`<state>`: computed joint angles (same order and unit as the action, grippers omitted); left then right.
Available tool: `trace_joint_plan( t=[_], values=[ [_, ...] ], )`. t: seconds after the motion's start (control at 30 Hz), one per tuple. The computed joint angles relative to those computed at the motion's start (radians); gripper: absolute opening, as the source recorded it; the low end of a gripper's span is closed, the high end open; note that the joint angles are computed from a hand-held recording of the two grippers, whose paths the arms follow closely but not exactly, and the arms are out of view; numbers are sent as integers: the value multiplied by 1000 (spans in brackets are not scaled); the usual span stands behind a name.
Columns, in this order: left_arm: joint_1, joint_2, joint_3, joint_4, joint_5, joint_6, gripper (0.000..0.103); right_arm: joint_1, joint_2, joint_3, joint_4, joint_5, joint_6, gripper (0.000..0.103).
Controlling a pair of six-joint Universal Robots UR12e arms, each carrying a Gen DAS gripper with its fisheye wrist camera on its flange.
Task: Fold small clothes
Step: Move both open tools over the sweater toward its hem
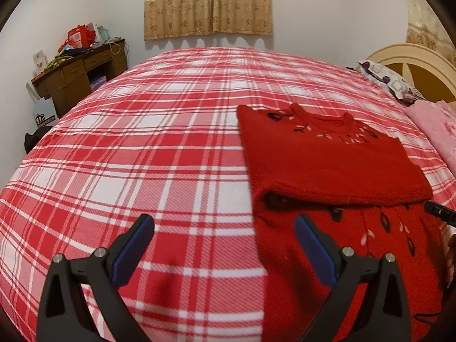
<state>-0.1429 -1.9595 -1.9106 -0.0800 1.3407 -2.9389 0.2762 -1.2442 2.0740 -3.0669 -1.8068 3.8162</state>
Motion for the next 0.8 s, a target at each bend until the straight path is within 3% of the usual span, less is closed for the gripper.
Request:
trace_joint_plan(
  t=[0.3, 0.43, 0.8],
  values=[
    [22, 56, -77, -1, -57, 32, 101, 48, -27, 30, -11, 2, 11, 84],
    [40, 84, -107, -44, -92, 51, 101, 69, -41, 44, -7, 4, 16, 84],
    [62, 169, -217, -90, -116, 162, 101, 128, -79, 89, 14, -9, 38, 84]
  ],
)
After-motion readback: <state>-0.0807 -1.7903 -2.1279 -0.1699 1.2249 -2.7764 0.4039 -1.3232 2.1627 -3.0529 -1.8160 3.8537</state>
